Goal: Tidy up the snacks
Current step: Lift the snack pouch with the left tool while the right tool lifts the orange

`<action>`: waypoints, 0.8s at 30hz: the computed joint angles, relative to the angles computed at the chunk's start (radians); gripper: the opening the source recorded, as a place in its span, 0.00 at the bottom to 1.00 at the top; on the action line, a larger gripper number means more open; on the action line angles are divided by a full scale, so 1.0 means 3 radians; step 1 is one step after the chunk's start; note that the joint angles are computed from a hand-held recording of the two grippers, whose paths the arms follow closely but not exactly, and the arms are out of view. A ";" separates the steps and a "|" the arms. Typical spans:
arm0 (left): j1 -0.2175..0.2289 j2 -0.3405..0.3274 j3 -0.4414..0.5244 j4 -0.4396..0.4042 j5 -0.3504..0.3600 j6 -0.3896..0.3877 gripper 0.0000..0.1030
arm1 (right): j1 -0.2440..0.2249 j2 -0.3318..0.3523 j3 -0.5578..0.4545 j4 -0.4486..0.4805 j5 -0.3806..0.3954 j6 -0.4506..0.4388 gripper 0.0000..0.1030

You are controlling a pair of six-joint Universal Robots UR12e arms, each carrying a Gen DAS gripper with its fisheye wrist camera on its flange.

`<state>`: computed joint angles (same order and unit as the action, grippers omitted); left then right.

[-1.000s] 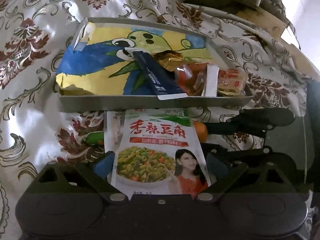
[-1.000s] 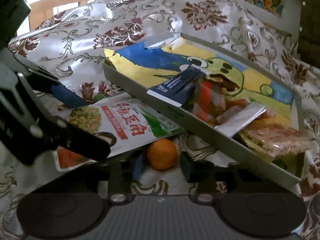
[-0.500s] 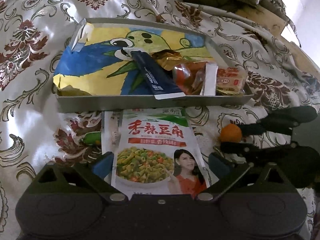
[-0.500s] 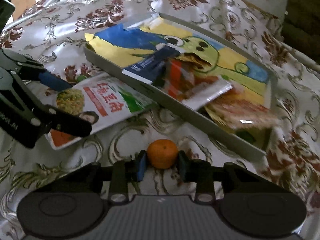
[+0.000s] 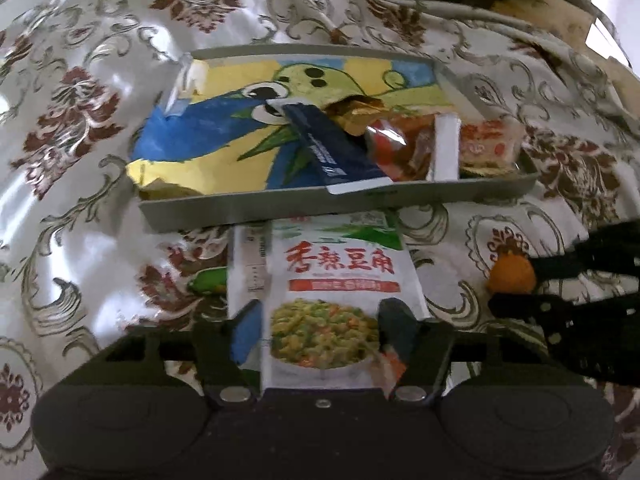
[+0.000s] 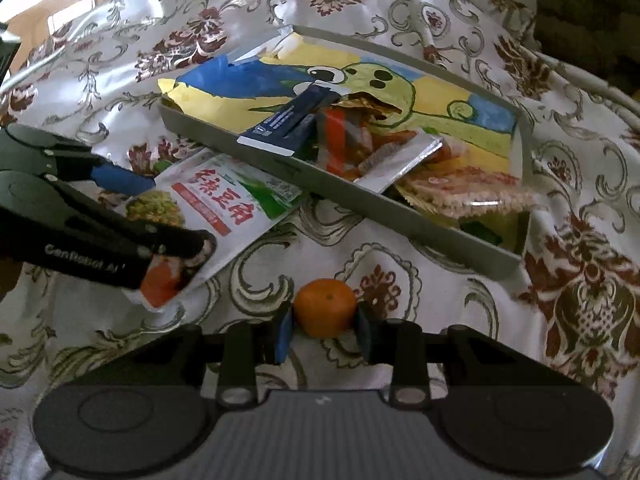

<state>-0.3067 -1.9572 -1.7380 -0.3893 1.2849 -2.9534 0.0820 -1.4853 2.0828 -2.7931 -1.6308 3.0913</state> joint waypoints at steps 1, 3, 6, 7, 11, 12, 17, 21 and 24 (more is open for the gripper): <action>0.0015 0.0011 -0.0003 -0.0022 -0.0038 -0.0053 0.51 | -0.0007 -0.0009 0.0008 0.0003 0.0023 0.0029 0.36; 0.0029 0.0035 -0.0010 -0.0087 -0.0071 -0.0110 0.40 | -0.0020 -0.0029 0.0024 0.0014 0.0062 0.0077 0.36; 0.0049 0.0080 -0.0053 -0.0134 -0.0164 -0.0148 0.32 | -0.0042 -0.0056 0.0047 0.0021 0.0130 0.0177 0.36; 0.0054 0.0098 -0.0074 -0.0141 -0.0205 -0.0141 0.30 | -0.0054 -0.0068 0.0058 0.0023 0.0164 0.0216 0.36; 0.0095 0.0139 -0.0123 -0.0295 -0.0541 -0.0217 0.22 | -0.0091 -0.0127 0.0106 0.0029 0.0265 0.0331 0.36; 0.0094 0.0136 -0.0133 -0.0276 -0.0547 -0.0296 0.22 | -0.0095 -0.0137 0.0114 0.0023 0.0272 0.0340 0.36; 0.0154 0.0082 -0.0117 -0.0251 -0.0757 -0.0741 0.32 | -0.0121 -0.0154 0.0146 -0.0033 0.0291 0.0370 0.36; 0.0217 0.0000 -0.0092 -0.0208 -0.1051 -0.1077 0.47 | -0.0153 -0.0116 0.0146 -0.0117 0.0360 0.0433 0.36; 0.0238 -0.0069 -0.0069 -0.0103 -0.1258 -0.1241 0.66 | -0.0179 -0.0068 0.0143 -0.0213 0.0442 0.0509 0.36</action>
<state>-0.2353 -1.9778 -1.7587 -0.4201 0.9074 -3.3257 0.0283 -1.5056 2.1259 -2.8571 -1.4982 3.2440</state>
